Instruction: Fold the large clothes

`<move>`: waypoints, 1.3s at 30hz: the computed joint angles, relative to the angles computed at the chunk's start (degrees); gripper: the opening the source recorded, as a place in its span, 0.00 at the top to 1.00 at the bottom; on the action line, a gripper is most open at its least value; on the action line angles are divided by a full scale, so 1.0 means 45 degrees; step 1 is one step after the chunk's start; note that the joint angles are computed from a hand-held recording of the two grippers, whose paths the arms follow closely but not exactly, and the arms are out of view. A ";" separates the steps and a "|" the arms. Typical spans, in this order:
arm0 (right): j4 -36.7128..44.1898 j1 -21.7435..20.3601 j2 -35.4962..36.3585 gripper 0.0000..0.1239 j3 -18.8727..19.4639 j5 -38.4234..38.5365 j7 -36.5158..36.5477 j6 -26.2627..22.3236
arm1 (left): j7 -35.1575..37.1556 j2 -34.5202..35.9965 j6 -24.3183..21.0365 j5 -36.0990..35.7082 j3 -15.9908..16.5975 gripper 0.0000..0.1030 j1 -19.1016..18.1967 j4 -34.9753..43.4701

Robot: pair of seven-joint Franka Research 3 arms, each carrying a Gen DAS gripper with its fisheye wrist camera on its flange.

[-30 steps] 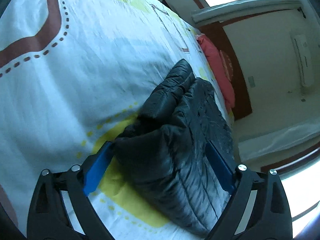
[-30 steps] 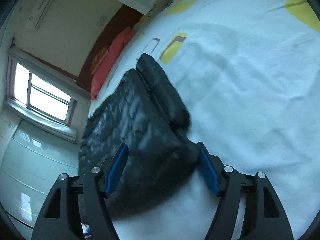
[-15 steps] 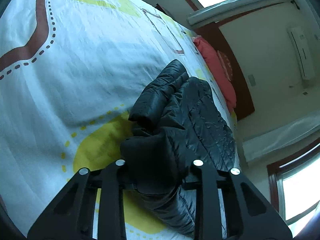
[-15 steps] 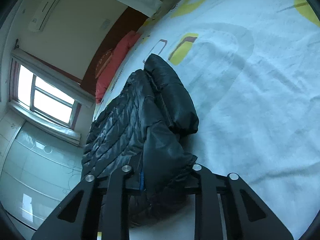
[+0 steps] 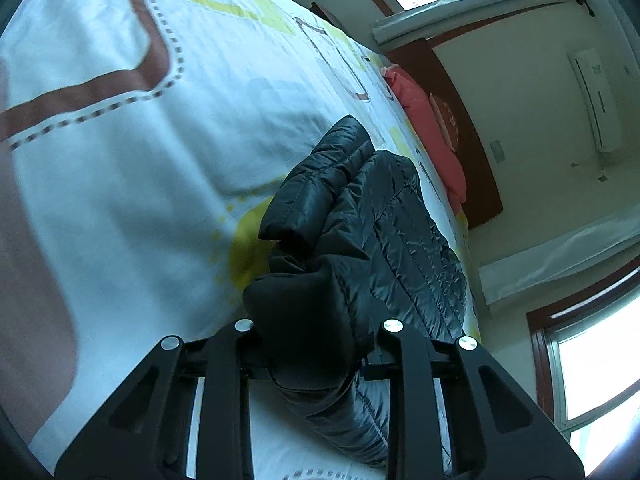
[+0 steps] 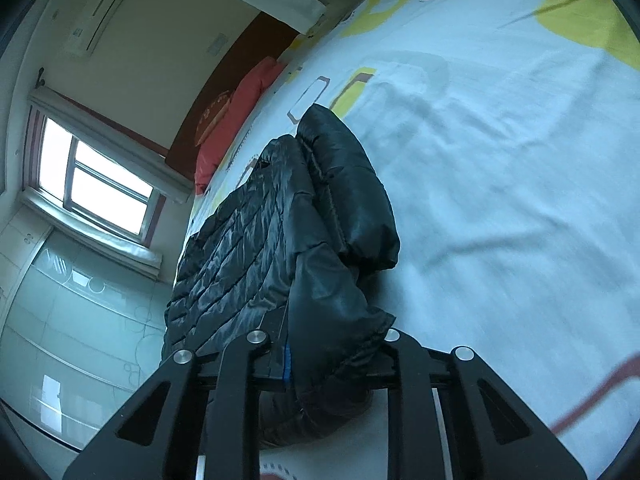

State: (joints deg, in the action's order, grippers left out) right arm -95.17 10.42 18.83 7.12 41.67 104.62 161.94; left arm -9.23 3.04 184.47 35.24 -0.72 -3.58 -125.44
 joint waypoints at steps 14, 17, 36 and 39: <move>-0.2257 0.0137 -0.1875 0.83 -0.0139 0.1434 -0.1077 0.0004 | -0.0656 -0.1811 0.0455 0.0533 -0.1782 0.76 0.1746 -0.2199; -0.2570 0.0145 -0.2118 0.83 -0.0155 0.1795 -0.1443 0.0013 | 0.0025 -0.2083 0.0568 -0.0189 -0.1587 0.75 0.1467 -0.2603; -0.2828 -0.0065 -0.2135 0.74 -0.0293 0.3733 -0.2221 0.0289 | 0.2326 -0.2419 0.1093 -0.2879 -0.1959 0.57 0.1863 -0.3598; -0.2850 -0.0034 -0.2112 0.77 -0.0341 0.3602 -0.2188 0.0228 | 0.2923 -0.2226 0.0974 -0.3079 -0.1118 0.68 0.0951 -0.3443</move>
